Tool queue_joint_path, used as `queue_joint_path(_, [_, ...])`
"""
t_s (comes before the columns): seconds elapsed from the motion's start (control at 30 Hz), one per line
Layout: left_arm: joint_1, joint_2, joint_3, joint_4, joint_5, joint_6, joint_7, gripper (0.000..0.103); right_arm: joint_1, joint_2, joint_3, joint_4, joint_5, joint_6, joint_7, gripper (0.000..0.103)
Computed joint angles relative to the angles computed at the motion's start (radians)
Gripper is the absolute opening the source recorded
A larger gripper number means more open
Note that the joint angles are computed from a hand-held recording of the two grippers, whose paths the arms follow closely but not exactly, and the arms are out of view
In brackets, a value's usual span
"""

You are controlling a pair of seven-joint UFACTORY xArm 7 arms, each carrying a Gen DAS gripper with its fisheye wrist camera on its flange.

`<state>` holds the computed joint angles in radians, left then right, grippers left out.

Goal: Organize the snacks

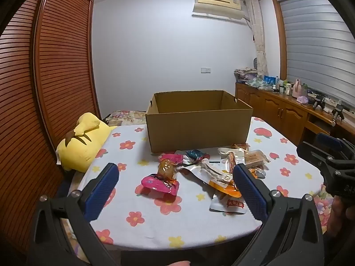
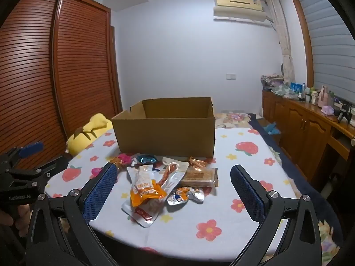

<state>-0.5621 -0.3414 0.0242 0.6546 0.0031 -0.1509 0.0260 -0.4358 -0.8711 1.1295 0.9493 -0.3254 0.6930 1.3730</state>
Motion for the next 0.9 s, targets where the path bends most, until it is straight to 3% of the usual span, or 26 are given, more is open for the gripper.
queue_joint_path(0.13, [-0.012,0.001,0.012,0.001,0.001,-0.002,0.000,0.103,0.003,0.002,-0.002,0.001,0.003,0.006,-0.005,0.103])
queue_joint_path(0.2, [0.019,0.004,-0.025,-0.003,0.000,-0.013,-0.012,0.103,0.002,0.001,0.001,0.005,0.002,0.013,-0.007,0.103])
queue_joint_path(0.47, [-0.019,-0.028,0.020,-0.004,0.014,0.006,-0.010,0.103,0.001,0.001,0.001,0.005,0.006,0.012,-0.009,0.103])
queue_joint_path(0.9, [-0.023,-0.033,0.021,-0.009,-0.001,0.002,0.004,0.103,0.000,-0.009,0.004,0.006,0.012,0.016,-0.013,0.103])
